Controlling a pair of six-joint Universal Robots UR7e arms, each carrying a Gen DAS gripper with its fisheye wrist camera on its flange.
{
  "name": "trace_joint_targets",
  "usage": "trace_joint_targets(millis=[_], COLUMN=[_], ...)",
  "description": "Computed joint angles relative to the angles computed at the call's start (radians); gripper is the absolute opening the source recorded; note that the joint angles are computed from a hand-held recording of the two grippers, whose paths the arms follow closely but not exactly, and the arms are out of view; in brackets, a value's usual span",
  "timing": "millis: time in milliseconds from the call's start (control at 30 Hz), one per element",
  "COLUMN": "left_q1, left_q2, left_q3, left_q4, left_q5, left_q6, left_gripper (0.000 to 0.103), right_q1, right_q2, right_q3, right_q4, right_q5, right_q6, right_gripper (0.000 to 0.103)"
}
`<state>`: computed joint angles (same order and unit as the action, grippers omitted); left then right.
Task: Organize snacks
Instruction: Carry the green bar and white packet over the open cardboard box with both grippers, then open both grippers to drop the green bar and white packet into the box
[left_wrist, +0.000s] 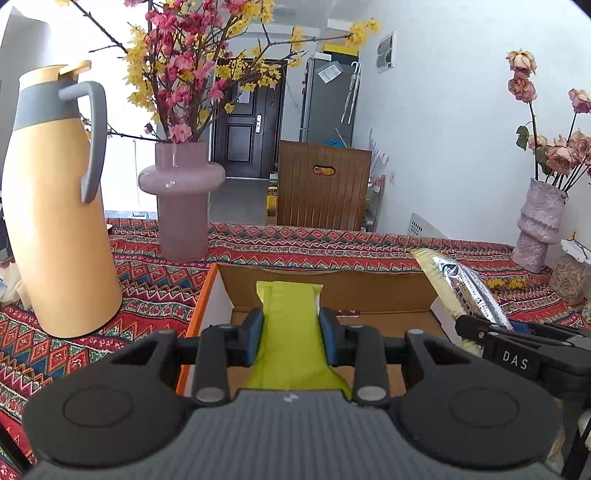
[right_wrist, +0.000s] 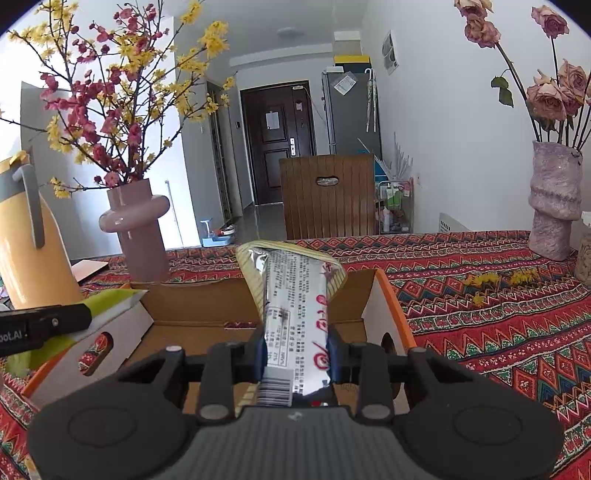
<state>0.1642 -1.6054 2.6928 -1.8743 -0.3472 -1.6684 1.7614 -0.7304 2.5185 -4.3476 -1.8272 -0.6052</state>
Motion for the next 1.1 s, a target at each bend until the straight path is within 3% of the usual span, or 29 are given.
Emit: trace_joint_targets(millis=[100, 233, 267, 300, 333, 367, 400, 533, 800, 1100], left_q1=[0.012, 0.001, -0.009, -0.019, -0.03, -0.044, -0.06, -0.095, -0.106, -0.199], left_q2=[-0.001, -0.019, -0.028, -0.034, -0.03, -0.028, -0.024, -0.03, -0.02, -0.025], left_q3=[0.014, 0.021, 0.025, 0.024, 0.013, 0.004, -0.003, -0.014, -0.044, -0.106], left_q4=[-0.05, -0.036, -0.031, 0.002, 0.064, 0.131, 0.193, 0.305, 0.417, 0.632], left_q5=[-0.005, -0.012, -0.012, -0.011, -0.007, -0.004, 0.0, -0.002, -0.014, -0.064], left_q6=[0.035, 0.025, 0.018, -0.009, -0.063, -0.121, -0.176, -0.28, -0.389, -0.552], left_gripper=[0.034, 0.036, 0.042, 0.049, 0.065, 0.08, 0.084, 0.103, 0.103, 0.103], right_q1=[-0.005, -0.011, -0.014, -0.017, -0.017, -0.017, -0.018, -0.028, -0.033, 0.013], right_q2=[0.004, 0.008, 0.007, 0.004, 0.009, 0.017, 0.025, 0.022, 0.006, -0.036], right_q3=[-0.006, 0.0, 0.005, 0.014, 0.018, 0.022, 0.027, 0.044, 0.061, 0.105], right_q4=[0.008, -0.017, -0.027, -0.042, -0.064, -0.094, -0.124, -0.155, -0.174, -0.261], right_q5=[-0.006, -0.002, 0.007, 0.019, 0.024, 0.028, 0.034, 0.061, 0.092, 0.124], right_q6=[0.005, 0.005, 0.005, 0.006, 0.006, 0.004, 0.003, 0.014, 0.025, 0.03], right_gripper=[0.032, 0.043, 0.046, 0.057, 0.073, 0.081, 0.092, 0.103, 0.103, 0.103])
